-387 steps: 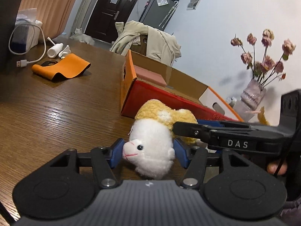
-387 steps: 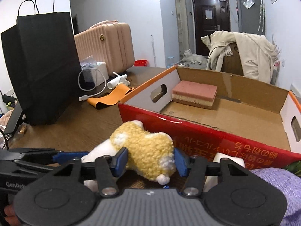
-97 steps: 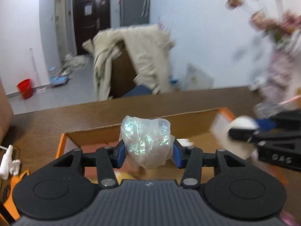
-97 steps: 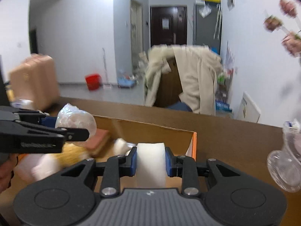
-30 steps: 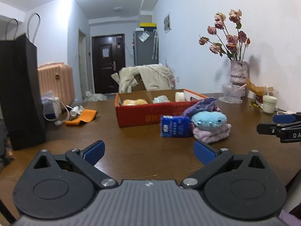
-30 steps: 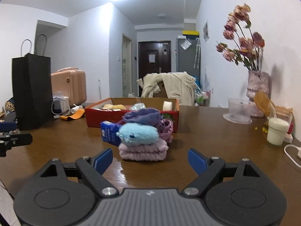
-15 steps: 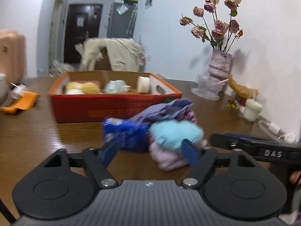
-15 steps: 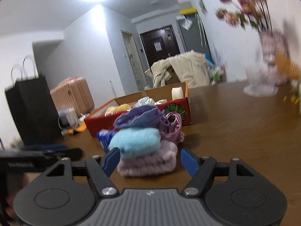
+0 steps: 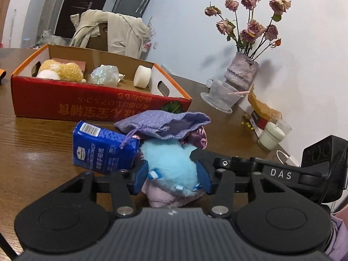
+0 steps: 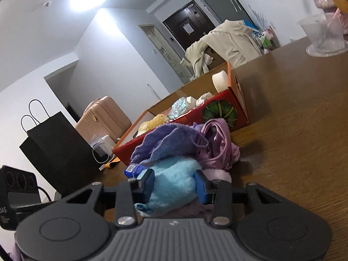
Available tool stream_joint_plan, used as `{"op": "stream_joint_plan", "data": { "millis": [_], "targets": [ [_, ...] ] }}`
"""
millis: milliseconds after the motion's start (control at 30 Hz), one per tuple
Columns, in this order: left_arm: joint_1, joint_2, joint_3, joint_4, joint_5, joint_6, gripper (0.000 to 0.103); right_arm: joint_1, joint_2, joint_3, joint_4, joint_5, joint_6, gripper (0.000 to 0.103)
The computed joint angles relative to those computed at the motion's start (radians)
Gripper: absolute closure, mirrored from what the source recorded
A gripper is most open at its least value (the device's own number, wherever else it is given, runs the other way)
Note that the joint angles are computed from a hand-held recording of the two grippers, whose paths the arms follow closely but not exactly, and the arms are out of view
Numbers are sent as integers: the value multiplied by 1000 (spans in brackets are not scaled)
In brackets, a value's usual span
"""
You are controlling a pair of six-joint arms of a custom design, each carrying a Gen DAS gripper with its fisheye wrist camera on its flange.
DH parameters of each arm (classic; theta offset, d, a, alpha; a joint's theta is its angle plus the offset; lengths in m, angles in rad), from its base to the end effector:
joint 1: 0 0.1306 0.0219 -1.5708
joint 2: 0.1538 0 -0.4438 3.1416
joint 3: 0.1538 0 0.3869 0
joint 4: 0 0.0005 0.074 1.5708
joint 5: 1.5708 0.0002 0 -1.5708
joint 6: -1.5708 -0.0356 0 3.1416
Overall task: Organize soft objects
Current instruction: 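Grasp the light blue plush with both grippers and lift it, then carry the blue plush into the box and open both grippers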
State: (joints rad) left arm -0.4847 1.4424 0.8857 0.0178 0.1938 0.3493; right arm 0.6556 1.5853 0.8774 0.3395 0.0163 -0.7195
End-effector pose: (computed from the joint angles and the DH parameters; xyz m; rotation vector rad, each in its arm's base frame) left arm 0.3992 -0.2185 0.3137 0.2668 2.1620 -0.6930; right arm 0.3909 0.2993 0.2769 0.0768 2.0455 0.8781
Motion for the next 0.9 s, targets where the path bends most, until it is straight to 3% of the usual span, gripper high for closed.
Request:
{"op": "stream_joint_plan", "data": {
  "millis": [67, 167, 333, 433, 500, 633, 767, 900],
  "targets": [
    [-7, -6, -15, 20, 3, 27, 56, 7, -5, -4, -5, 17, -7, 65],
    [-37, -57, -56, 61, -37, 9, 57, 36, -47, -23, -19, 59, -11, 66],
    [-87, -185, -140, 106, -63, 34, 58, 120, -185, -64, -82, 162, 74, 67],
    [-117, -260, -147, 56, -99, 16, 58, 164, -239, -87, -71, 204, 79, 68],
    [-116, -290, -141, 35, -103, -33, 58, 195, -244, -107, 0, 249, 85, 68],
    [-54, -309, -111, 6, -5, -84, 58, 240, -221, -87, 68, 353, 93, 68],
    [50, -267, -74, 57, 146, -130, 58, 254, -184, 26, -32, 436, 134, 69],
    [148, -183, 35, 20, 242, -105, 58, 187, -115, 190, -155, 368, 195, 69]
  ]
}}
